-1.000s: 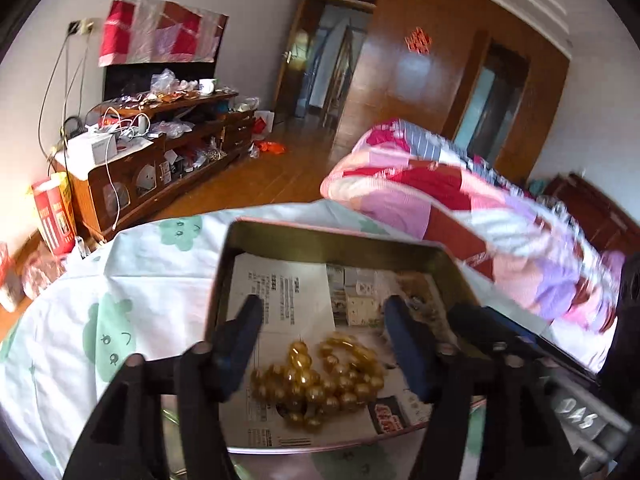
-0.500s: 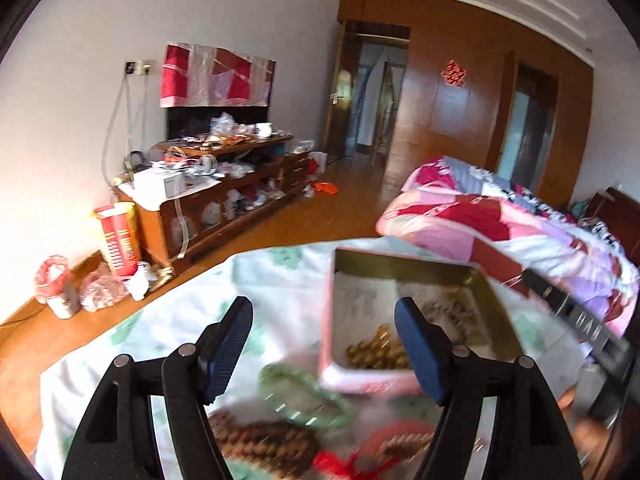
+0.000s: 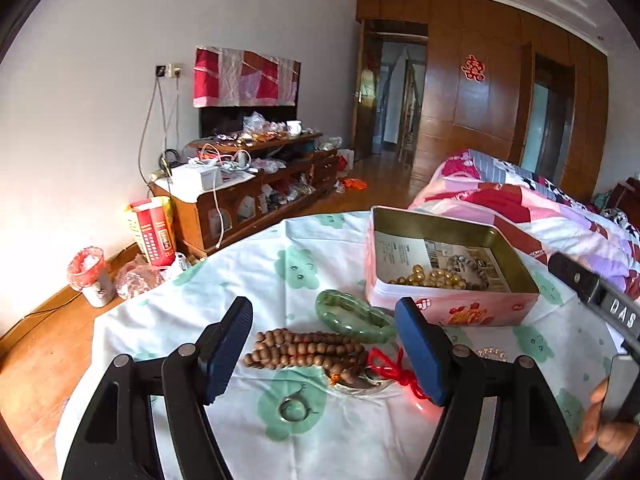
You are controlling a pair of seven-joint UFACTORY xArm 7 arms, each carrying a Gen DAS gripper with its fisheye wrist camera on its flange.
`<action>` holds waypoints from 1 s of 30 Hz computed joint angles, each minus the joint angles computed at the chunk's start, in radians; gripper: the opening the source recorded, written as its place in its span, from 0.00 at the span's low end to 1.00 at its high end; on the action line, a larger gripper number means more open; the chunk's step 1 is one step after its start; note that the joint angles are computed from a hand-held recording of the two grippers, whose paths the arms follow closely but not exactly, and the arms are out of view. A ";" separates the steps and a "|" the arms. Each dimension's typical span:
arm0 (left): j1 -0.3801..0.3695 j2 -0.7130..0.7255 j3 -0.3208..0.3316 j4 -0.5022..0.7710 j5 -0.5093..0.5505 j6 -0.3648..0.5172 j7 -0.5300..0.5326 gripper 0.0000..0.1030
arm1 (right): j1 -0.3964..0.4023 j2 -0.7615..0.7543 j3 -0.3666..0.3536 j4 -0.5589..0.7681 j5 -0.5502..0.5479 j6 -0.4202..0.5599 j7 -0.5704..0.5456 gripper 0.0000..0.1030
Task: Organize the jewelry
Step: 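Withdraw the right tool from the tin and move it to the red tassel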
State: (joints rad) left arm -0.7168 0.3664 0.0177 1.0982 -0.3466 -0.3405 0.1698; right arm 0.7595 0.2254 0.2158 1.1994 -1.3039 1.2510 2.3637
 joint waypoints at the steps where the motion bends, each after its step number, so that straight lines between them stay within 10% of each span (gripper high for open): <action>1: 0.024 -0.008 -0.022 -0.014 0.017 -0.015 -0.012 0.72 | 0.003 0.004 0.002 0.002 0.001 0.003 -0.002 0.93; 11: 0.211 -0.080 -0.163 -0.140 0.202 -0.051 -0.127 0.72 | 0.019 0.025 0.004 0.016 0.006 -0.051 -0.057 0.80; 17: 0.393 -0.102 -0.280 -0.171 0.424 -0.011 -0.294 0.72 | -0.004 0.039 -0.007 0.014 -0.030 -0.266 -0.094 0.61; 22: 0.380 -0.110 -0.246 -0.179 0.456 -0.014 -0.322 0.72 | -0.035 0.084 -0.040 0.055 -0.080 -0.493 -0.147 0.56; 30: 0.435 -0.118 -0.271 -0.180 0.539 0.002 -0.406 0.72 | -0.024 0.246 -0.080 0.257 0.106 -0.589 -0.534 0.34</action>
State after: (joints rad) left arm -0.2816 0.2481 -0.2538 0.9182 0.1922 -0.3380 -0.2361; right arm 0.7352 0.4717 0.1360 1.4559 -1.1975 0.6620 1.8296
